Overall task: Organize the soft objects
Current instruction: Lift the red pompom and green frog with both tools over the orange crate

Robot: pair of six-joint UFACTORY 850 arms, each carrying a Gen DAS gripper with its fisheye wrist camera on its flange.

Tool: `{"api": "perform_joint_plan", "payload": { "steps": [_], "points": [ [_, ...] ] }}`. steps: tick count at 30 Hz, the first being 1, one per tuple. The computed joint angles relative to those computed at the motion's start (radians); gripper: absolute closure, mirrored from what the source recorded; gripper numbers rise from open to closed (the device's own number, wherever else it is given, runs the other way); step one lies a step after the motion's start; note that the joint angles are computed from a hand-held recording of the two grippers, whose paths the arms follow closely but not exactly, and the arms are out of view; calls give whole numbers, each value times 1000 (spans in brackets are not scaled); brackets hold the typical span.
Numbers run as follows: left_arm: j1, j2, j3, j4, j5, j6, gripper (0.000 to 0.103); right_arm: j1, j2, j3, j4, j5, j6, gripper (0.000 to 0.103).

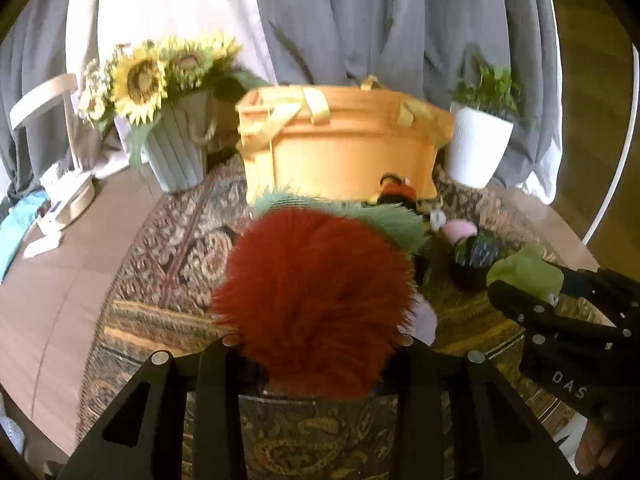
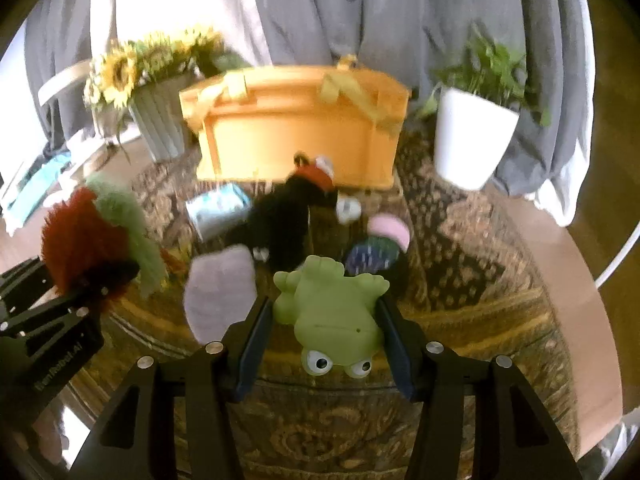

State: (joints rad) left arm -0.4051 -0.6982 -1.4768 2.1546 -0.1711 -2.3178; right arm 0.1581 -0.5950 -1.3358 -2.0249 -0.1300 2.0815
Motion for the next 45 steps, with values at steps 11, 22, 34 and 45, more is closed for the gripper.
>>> {"api": "perform_joint_plan", "payload": {
  "steps": [11,22,34,45],
  "points": [
    [10,33,-30,228,-57,-191,68,3,32,-35,-360,-59,363,49],
    [25,-19,-167,331,-77,-258,68,0,-5,-143,-541,-100,548,49],
    [30,-102,-339,251,-89,-140,68,-19,-80,-299,-709,-100,703,49],
    [48,-269,-629,-20,-33,153,68,-41,-225,-557,-745,0,715,49]
  ]
}}
